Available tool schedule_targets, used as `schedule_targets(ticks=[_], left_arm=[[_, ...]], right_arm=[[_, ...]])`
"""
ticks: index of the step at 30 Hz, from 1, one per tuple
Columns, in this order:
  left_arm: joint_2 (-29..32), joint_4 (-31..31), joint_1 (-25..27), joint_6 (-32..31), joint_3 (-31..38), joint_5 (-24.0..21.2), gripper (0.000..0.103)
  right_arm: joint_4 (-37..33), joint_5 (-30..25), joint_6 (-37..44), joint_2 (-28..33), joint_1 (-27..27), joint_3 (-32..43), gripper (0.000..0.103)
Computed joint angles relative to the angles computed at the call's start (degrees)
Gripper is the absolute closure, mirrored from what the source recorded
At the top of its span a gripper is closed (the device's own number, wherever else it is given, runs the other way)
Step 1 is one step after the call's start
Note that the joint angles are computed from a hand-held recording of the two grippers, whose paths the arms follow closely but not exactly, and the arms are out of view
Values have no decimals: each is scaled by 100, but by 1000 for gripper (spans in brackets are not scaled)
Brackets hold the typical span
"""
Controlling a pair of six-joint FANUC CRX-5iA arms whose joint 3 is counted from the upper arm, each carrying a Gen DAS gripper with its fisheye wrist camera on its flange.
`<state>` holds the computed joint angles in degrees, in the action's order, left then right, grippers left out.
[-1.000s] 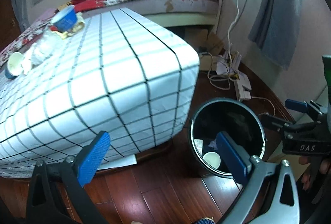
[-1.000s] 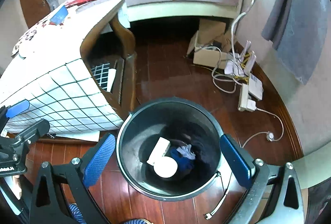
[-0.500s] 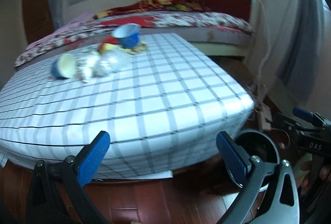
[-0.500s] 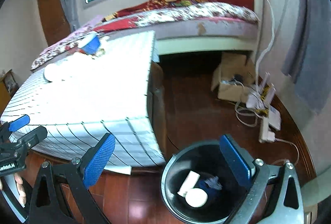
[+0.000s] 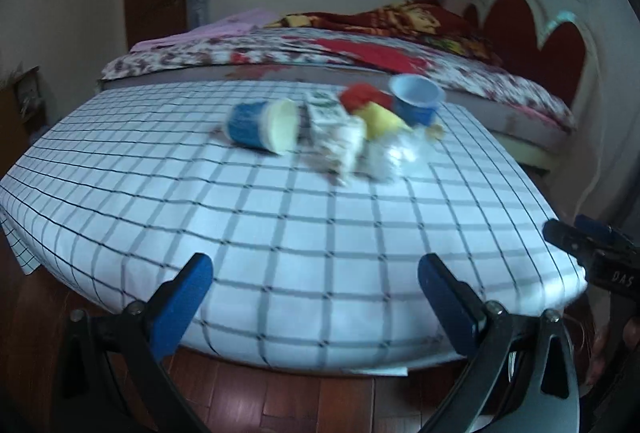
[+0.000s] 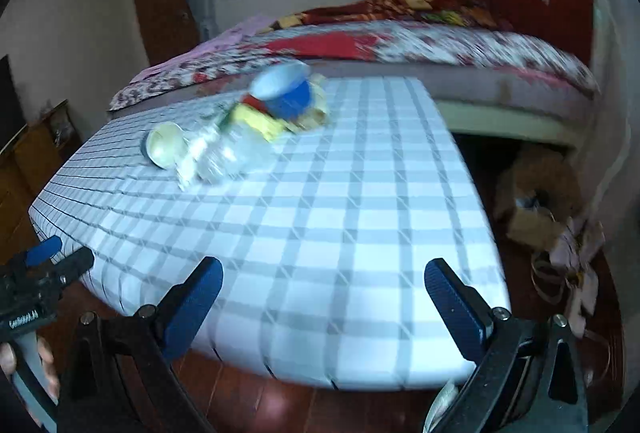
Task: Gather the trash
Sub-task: 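Move both tools back over the table toward the remaining trash, then grasp the white tissue with the left gripper while the right gripper grasps the plastic bag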
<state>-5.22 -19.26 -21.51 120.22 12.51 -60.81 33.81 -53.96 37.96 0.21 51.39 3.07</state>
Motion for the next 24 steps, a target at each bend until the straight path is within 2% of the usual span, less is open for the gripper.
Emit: schedule_targets(ticks=[2, 5, 10, 14, 17, 19, 20, 21, 24], left_arm=[[80, 81, 185, -124, 63, 2, 0], [139, 258, 461, -319, 44, 121, 1], [351, 702, 821, -618, 71, 342, 4], [594, 887, 898, -894, 253, 408, 17], [692, 1097, 969, -1088, 294, 496, 20], [777, 1202, 977, -1209, 354, 513, 21], [824, 1333, 1006, -1318, 358, 552, 23], [880, 1442, 1016, -1408, 376, 578, 24], [1101, 1574, 950, -1582, 551, 593, 27]], right_arm=[[-205, -8, 456, 469, -55, 592, 2], [-552, -91, 1042, 1095, -127, 1426, 15], [-933, -341, 1571, 1955, -234, 2562, 23], [-1371, -760, 1962, 2675, -389, 3606, 29], [-1737, -1163, 2281, 3098, -517, 4277, 32], [-2140, -1186, 2524, 3156, -633, 4428, 39], [-2206, -1036, 2552, 3047, -654, 4270, 53], [-2072, -941, 2494, 2956, -630, 4099, 60], [-1682, -522, 2202, 2552, -614, 3399, 63]])
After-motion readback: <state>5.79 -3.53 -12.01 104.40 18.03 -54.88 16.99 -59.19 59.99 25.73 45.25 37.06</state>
